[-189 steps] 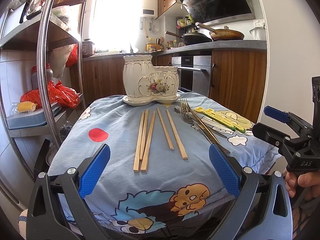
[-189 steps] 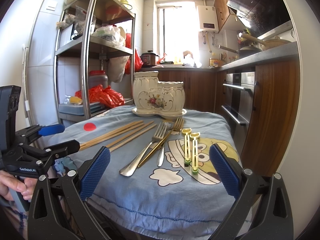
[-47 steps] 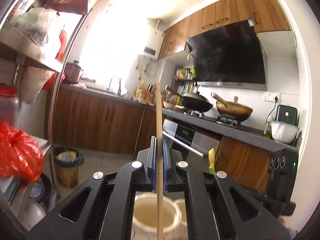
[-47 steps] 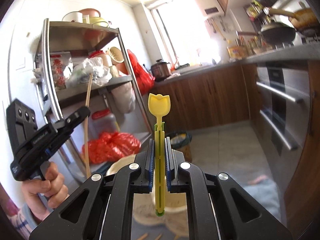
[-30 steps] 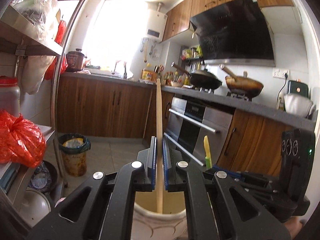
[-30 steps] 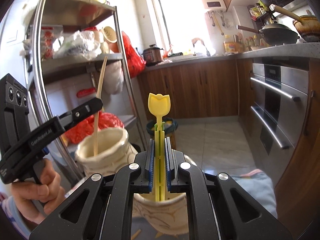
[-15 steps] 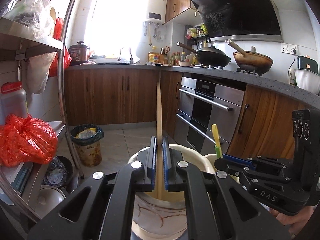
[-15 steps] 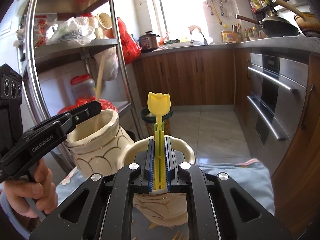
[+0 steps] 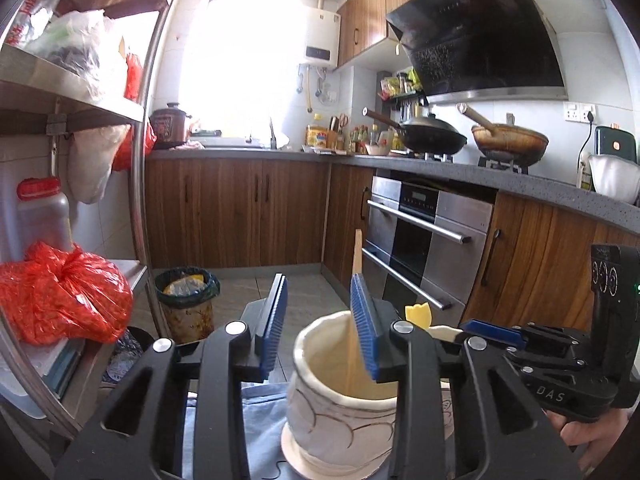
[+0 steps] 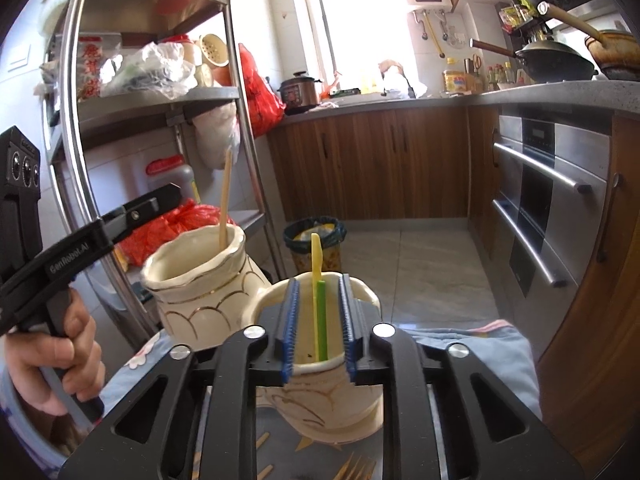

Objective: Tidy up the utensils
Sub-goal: 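Open the left tool dropping the chopstick in while the right tool releases the spoon, then move both tools back down toward the remaining utensils on the cloth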

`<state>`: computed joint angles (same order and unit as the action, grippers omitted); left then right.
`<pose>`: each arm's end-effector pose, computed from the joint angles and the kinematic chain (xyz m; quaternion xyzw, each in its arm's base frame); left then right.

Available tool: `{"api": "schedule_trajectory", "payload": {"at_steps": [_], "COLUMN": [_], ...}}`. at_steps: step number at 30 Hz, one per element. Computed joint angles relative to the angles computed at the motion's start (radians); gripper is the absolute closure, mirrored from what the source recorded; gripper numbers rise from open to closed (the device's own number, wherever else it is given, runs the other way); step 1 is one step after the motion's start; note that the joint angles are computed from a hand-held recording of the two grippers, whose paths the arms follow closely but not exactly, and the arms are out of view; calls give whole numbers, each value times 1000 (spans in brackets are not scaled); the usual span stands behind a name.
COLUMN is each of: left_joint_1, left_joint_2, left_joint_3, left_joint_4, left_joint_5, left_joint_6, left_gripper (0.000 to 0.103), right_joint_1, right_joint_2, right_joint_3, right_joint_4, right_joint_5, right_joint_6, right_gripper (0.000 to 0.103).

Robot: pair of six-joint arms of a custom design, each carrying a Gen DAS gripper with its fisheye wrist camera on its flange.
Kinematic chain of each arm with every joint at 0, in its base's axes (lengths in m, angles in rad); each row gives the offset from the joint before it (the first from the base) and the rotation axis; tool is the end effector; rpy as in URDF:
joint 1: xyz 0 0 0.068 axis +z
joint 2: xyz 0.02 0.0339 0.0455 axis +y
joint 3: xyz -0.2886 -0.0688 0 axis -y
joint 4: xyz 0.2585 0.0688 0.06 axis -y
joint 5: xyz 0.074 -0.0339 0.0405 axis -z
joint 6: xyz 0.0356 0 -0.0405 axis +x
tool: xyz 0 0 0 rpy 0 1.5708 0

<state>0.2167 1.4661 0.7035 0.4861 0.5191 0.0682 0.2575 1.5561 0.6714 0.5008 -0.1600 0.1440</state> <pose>0.3155 0.0514 0.2367 0.0971 0.7804 -0.1200 0.6059 0.3149 0.0888 0.1992 -0.0915 0.8225 0.1761 0.5330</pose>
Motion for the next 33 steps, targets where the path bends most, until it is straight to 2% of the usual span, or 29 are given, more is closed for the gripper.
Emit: {"api": "schedule_trajectory", "payload": {"at_steps": [3,5,10,12,19,22,33], "left_joint_1": [30,43,90,113,161,175,142], "left_joint_2": [-36,-58,-109,-121,-121,-115,-103], "left_joint_3": [-26,-42,-105,-131,-175,-189,-206], "left_joint_4": [11,2,-6,-10,-41,-63,-277], "left_joint_5": [16,25,63,86,125,133,106], "left_joint_6": [-10,-1,10,19,55,87,290], "left_gripper": [56,54,42,36,33,27,26], "right_joint_1": [-10,-20,-46,-53,-85,-93,-121], "right_joint_2": [-38,-64,-130,-151,-205,-229,-267], "right_joint_3": [-34,-55,-116,-139,-214,-251,-319], "right_joint_4": [6,6,2,4,-9,-20,-129], "right_joint_5": [-6,-7,-16,-18,-23,-18,-40], "right_joint_6": [2,3,2,3,-1,1,-15], "right_gripper": [78,75,61,59,47,41,38]}}
